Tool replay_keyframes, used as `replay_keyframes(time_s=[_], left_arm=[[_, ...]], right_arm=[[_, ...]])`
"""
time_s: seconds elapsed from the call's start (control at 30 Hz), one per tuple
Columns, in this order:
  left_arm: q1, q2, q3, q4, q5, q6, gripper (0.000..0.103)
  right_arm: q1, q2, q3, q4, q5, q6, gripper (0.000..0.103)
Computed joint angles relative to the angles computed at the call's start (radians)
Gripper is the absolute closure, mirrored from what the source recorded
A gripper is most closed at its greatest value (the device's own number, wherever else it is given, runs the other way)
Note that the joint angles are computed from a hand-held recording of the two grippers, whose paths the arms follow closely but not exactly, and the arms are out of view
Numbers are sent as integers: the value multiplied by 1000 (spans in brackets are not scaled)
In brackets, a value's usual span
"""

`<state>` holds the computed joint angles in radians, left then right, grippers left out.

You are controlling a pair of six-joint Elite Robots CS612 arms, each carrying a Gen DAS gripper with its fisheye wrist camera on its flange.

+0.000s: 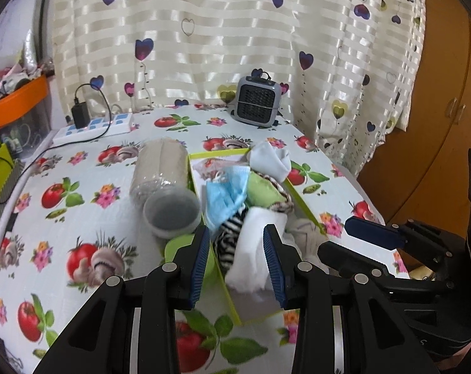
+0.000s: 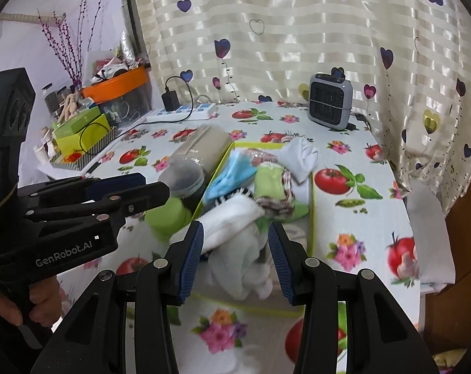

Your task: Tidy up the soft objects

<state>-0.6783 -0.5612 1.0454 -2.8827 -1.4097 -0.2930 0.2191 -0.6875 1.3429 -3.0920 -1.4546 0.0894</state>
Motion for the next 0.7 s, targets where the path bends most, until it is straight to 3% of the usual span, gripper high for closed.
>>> replay_keyframes(time_s=[0.27, 0.7], left_arm=[[-15, -46, 104, -52, 19, -8, 68], [-19, -71, 176, -66, 24, -35, 68]], right_arm=[[17, -29, 65, -41, -15, 0, 58], [38, -39, 95, -33, -46, -10, 58]])
